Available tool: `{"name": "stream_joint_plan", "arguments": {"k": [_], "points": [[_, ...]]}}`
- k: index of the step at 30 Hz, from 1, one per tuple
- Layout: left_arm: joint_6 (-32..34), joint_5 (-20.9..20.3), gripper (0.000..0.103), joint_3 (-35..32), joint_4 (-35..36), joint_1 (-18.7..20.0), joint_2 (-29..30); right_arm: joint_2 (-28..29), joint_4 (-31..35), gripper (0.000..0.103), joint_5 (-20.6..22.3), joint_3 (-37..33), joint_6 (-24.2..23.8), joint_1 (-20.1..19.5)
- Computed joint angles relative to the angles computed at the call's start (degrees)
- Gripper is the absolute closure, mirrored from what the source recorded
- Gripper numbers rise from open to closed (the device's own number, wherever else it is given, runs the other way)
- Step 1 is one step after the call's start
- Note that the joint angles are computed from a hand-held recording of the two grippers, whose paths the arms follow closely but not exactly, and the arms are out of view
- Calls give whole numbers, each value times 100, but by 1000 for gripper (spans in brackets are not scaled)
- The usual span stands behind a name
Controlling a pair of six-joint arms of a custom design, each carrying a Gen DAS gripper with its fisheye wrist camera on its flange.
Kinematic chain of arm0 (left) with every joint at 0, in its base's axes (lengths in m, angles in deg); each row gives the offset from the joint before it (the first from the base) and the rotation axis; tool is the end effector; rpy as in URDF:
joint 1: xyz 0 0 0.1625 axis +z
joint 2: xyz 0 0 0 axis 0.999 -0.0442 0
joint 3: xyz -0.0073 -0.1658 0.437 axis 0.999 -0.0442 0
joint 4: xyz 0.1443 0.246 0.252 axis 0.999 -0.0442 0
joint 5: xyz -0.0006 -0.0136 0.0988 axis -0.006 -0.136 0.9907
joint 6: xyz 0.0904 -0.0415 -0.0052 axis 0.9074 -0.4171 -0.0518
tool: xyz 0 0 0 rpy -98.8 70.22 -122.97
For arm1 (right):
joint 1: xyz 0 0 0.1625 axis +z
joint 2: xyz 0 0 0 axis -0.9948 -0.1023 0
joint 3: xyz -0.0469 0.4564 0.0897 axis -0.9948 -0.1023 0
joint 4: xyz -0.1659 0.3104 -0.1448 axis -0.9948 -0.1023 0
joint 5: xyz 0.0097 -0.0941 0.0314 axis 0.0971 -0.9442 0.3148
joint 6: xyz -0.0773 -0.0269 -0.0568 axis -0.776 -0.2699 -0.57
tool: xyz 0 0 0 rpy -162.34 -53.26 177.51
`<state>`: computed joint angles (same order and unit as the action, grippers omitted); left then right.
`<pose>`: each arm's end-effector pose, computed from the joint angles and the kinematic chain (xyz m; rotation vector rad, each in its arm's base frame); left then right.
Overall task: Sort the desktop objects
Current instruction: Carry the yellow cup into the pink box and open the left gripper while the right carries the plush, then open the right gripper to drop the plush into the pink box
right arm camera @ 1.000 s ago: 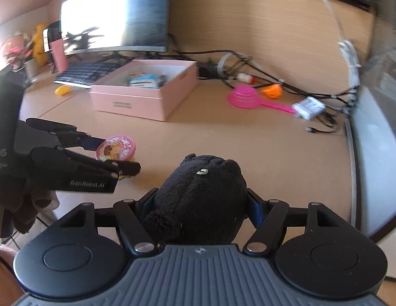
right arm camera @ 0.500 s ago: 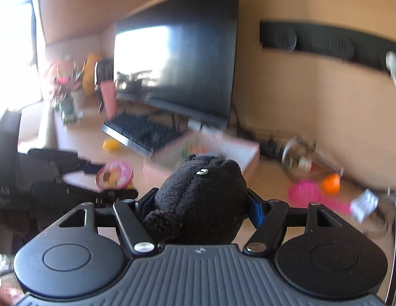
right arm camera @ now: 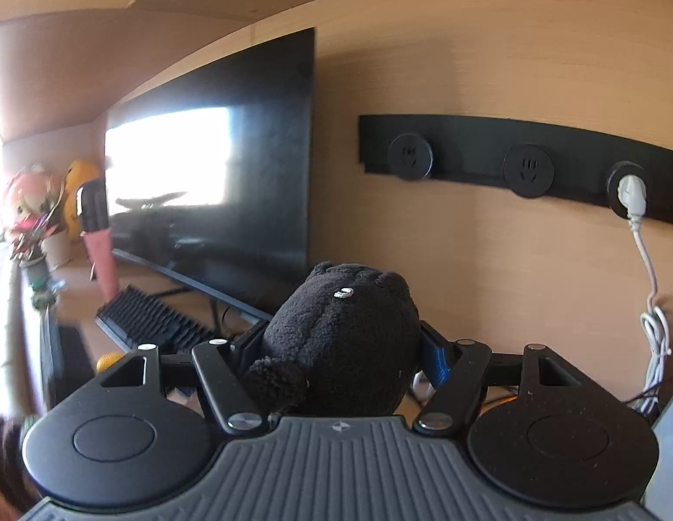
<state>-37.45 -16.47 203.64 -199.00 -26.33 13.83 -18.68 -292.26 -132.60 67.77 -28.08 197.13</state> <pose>-0.0144 -0.4631 0.2555 0.3846 2.0304 -1.2559 0.3677 -0.5505 0.0534 1.3381 -2.3892 1.1021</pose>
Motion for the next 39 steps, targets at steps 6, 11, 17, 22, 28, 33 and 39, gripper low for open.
{"name": "stream_joint_plan", "arguments": {"k": [6, 11, 17, 22, 28, 33, 39], "points": [[-717, 404, 7, 642, 63, -11, -346, 547, 1171, 33, 248, -1169, 581, -49], [-963, 714, 6, 906, 0, -48, -510, 1209, 2246, 32, 759, -2199, 1105, -158], [-1010, 856, 3, 971, -52, 35, -594, 1706, 1951, 21, -52, -2401, 721, -249], [-1081, 859, 3, 817, 222, 218, -559, 1687, 1202, 21, -390, -1896, 175, -323], [-993, 742, 2, 705, 483, 297, -492, 1527, 635, 53, -347, -992, -388, -391], [-1141, 684, 1, 733, 767, 292, -544, 1643, 556, 55, -301, -1137, -364, -393], [-1343, 746, 1, 877, 905, 229, -649, 2165, 1302, 54, -727, -2194, 215, -261]]}}
